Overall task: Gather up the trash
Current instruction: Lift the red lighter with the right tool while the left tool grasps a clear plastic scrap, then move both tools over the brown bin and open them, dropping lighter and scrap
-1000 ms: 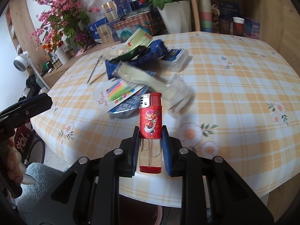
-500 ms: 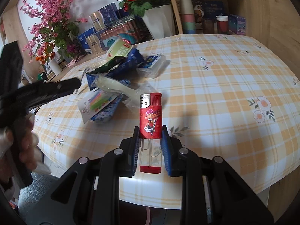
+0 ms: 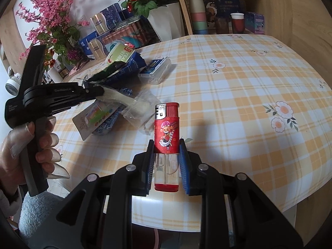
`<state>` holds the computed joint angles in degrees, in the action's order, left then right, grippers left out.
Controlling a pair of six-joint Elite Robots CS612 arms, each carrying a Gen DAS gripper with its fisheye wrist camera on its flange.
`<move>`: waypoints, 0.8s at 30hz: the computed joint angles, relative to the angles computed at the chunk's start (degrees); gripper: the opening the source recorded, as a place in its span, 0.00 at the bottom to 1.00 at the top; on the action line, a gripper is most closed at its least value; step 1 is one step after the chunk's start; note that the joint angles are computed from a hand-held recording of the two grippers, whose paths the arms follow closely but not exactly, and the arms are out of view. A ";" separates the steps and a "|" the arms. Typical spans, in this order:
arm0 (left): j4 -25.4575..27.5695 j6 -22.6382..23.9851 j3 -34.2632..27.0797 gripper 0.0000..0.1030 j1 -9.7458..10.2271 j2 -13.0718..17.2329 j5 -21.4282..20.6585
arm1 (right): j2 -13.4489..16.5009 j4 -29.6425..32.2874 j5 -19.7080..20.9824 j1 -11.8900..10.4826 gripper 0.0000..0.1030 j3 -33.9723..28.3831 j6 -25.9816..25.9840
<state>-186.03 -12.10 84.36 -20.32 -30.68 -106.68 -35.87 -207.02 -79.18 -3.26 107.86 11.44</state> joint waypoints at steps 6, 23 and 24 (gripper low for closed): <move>-5.84 4.79 3.71 0.10 -0.47 -2.10 3.09 | -0.91 0.96 -1.10 0.49 0.25 0.00 -0.60; -12.75 7.85 10.80 0.10 -0.29 -7.10 7.72 | -4.23 -1.36 -4.14 1.61 0.25 3.44 -0.81; -13.01 7.86 11.16 0.10 -0.21 -7.34 7.74 | -4.39 -1.67 -4.09 1.73 0.25 3.61 -0.85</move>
<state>-199.04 -4.23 95.53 -20.54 -38.02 -98.94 -40.26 -208.69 -83.26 -1.54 111.47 10.59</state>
